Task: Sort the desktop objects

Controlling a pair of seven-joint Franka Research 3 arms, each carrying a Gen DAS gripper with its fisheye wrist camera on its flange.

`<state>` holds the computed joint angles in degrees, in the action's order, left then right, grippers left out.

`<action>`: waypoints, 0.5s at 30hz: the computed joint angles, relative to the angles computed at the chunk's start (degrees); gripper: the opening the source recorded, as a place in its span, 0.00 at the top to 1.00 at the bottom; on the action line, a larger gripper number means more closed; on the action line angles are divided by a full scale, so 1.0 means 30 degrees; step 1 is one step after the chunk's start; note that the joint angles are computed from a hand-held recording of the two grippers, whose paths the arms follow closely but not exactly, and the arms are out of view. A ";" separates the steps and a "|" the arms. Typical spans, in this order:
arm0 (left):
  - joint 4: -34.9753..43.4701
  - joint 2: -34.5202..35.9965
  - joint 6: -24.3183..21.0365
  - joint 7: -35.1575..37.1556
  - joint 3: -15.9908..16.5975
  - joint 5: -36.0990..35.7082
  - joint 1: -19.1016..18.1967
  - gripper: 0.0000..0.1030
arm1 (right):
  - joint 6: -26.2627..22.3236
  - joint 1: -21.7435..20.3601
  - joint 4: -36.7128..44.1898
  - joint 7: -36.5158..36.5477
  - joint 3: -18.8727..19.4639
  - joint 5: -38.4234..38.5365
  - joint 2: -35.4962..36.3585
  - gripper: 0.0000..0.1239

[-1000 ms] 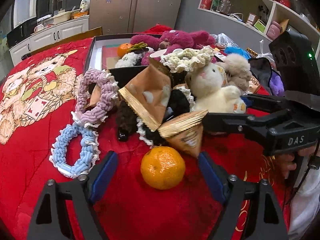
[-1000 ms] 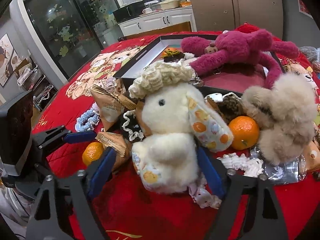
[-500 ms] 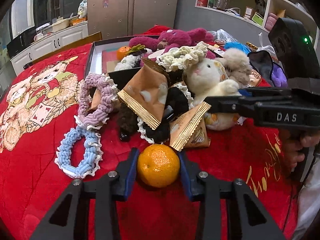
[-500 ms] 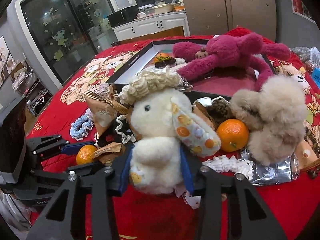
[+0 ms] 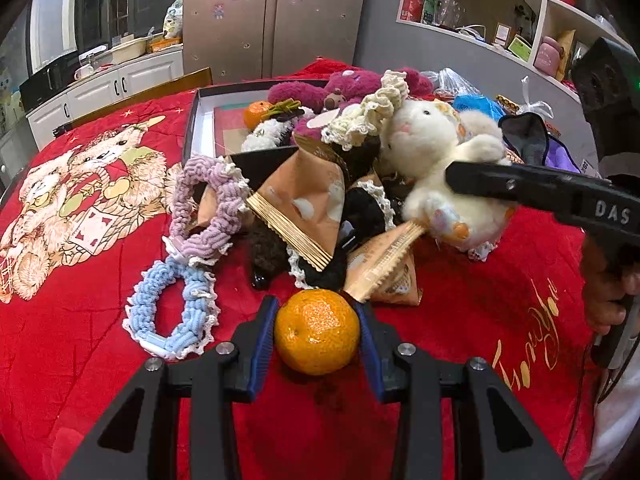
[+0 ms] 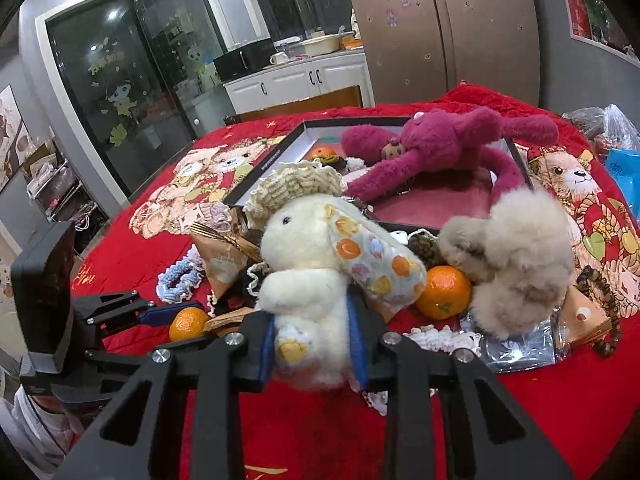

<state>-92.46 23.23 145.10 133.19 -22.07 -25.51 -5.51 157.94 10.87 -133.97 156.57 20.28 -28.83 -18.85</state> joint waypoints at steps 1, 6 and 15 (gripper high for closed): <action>-0.0027 -0.0029 0.0089 0.0002 -0.0009 -0.0045 0.0019 0.62 | 0.0062 -0.0093 -0.0095 0.0207 0.0068 -0.0157 -0.0247 0.76; -0.0081 -0.0153 0.0385 0.0096 -0.0120 -0.0453 0.0222 0.62 | 0.0864 -0.0862 -0.0649 0.0976 0.0558 -0.0649 -0.1468 0.77; -0.0474 -0.0652 0.1415 0.1124 -0.0401 -0.1940 0.0612 0.62 | 0.2783 -0.3247 -0.1584 0.1434 0.2429 -0.0116 -0.3671 0.77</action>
